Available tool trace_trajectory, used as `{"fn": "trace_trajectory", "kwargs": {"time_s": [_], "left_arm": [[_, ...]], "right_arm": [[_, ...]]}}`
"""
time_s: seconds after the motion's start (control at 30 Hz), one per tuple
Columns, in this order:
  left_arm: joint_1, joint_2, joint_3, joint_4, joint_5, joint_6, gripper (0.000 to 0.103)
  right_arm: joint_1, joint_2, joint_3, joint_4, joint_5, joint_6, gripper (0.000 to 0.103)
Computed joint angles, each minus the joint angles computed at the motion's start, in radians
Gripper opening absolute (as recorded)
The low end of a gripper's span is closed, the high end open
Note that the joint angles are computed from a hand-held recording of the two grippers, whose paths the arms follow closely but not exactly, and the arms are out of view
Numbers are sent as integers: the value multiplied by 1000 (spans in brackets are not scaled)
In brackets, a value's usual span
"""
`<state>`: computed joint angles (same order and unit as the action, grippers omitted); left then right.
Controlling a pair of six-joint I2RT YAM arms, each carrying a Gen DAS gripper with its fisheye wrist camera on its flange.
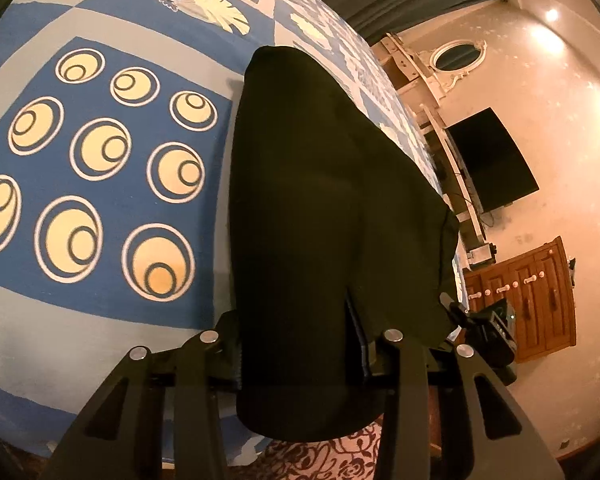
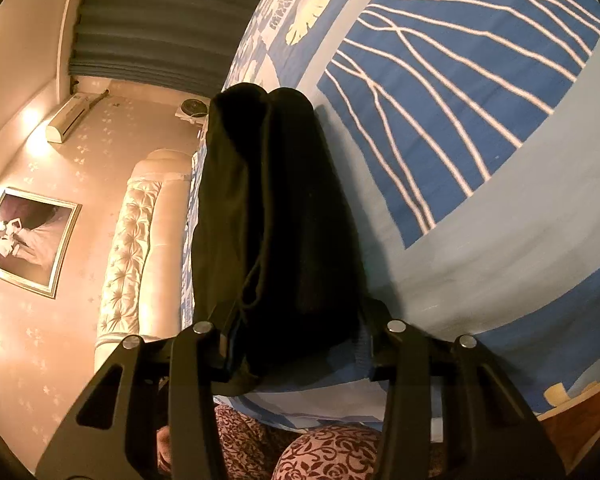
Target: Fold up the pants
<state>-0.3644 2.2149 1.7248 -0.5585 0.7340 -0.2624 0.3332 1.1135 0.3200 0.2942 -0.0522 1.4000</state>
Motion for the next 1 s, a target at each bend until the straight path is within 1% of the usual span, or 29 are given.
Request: {"fn": "trace_trajectory", "kwargs": {"time_s": [0.2,0.3,0.47,0.63,0.9,1.0], "left_arm": [[21,-12,-8,-15,-13,17,40],[48,-18,-13,-28,-14,36,40],[94,-32,-32,-46,-15,59,40],[135,-30,-19,-79,-19,87,40],[180,-9,39,-146,-25,128,40],[194,-28,17,-151,-31,142,40]], "right_arm": [[19,75,50,17,-8,-1,42],[25,141,82,50,-23,-5,42],[43,260,166,79,-50,-18,42],[68,367,255,93,-73,-24,42],[90,467,356,88,-103,-34,42],[95,491,384,83,-109,-36,42]]}}
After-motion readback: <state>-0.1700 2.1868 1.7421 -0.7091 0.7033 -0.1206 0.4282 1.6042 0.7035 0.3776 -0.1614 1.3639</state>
